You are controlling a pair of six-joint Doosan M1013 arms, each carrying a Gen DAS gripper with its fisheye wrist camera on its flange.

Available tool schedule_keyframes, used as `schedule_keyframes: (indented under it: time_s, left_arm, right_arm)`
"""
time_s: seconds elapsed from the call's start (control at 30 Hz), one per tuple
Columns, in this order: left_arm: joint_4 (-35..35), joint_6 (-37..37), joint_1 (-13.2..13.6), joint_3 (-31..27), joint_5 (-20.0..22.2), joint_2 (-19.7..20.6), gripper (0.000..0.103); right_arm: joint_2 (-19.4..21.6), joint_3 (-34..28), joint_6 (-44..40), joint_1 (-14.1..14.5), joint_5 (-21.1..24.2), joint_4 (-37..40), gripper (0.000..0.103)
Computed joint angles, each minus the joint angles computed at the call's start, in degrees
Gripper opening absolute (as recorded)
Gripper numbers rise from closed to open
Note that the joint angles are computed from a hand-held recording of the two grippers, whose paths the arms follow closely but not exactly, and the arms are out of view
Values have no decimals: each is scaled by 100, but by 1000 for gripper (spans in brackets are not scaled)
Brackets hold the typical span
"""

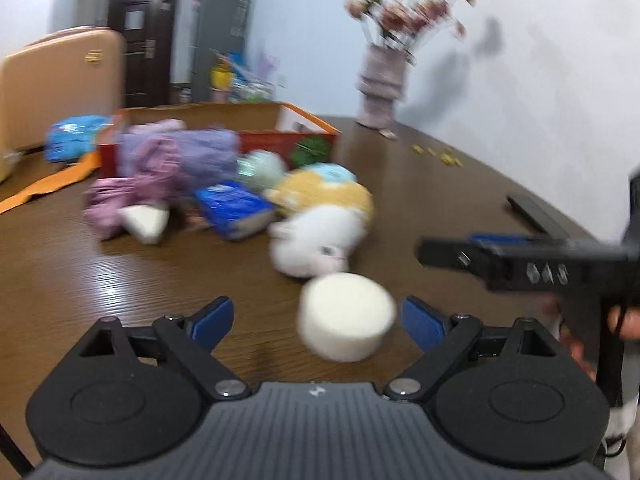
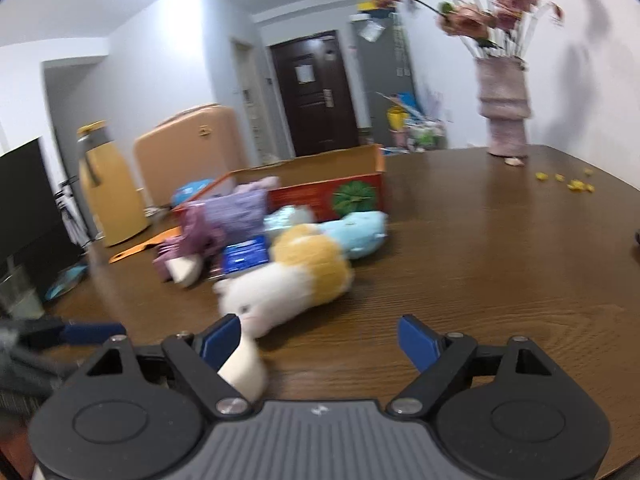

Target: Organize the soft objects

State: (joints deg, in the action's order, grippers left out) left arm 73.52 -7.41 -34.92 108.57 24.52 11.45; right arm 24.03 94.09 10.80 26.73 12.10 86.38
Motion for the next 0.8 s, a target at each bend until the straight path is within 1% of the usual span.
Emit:
schedule_keyframes:
  time_s: [0.03,0.1,0.13,0.17,0.23,0.3,0.37,0.4,0.43,0.47,0.5,0.53,0.57,0.6,0.63,0.67,0.7,0.73,0.8]
  left_arm:
    - [-29,125,13,-76,-89,95,92]
    - [-193,505,38,-192,-113,246,78]
    - [-412,792,61,-240,-117,291,59]
    - [-483,857,85,-241,-149,298,58]
    - [-455,795,152,-166,-171,226,58]
    - [-98,447,226,-32,-7,109,61]
    - [99,71,323,8,405,76,75]
    - [178,-123,384,10,585,90,77]
    - [215,-297,459,5,678,113,77]
    - [113,-351,527,-33,740,147,76]
    - [1,-332,589,-68,736,170,76]
    - [12,-415,616,-86,748,178,77]
    - [87,-583,611,-101,833,185,81]
    - [315,-888,584,-81,936,175,84]
    - [550,-1158,548,-55,1022,162,89]
    - [676,-1298,514,-36,1098,139,89]
    - [735,-1353,485,-31,1145,124,89]
    - [743,-1329,473,-38,1132,115,89]
    - [831,-1301,423,-17,1074,91,89]
  right_arm:
    - [26,-38,209,-24,-4,-167,85]
    - [78,-119,629,-50,-7,-565,85]
    - [105,-157,759,-58,-2,-717,85]
    - [138,-204,914,-65,16,-887,85]
    - [209,-307,1218,-77,63,-1196,85]
    - [280,-414,1444,-80,121,-1434,85]
    - [394,-573,1573,-75,212,-1583,85]
    - [460,-669,1626,-66,262,-1662,85]
    - [525,-768,1700,-49,297,-1764,85]
    - [609,-896,1819,-24,323,-1906,84]
    - [675,-1002,1924,-1,330,-2007,81]
    - [763,-1146,2148,26,325,-2190,79]
    - [822,-1249,2330,47,336,-2342,78]
    - [898,-1377,2457,60,357,-2427,77]
    - [950,-1465,2629,74,347,-2557,75]
    - [997,-1550,2883,84,358,-2759,63]
    - [1043,-1622,2968,75,478,-2816,51]
    - [1073,-1668,2912,53,668,-2723,51]
    - [1031,-1576,2587,45,743,-2419,50]
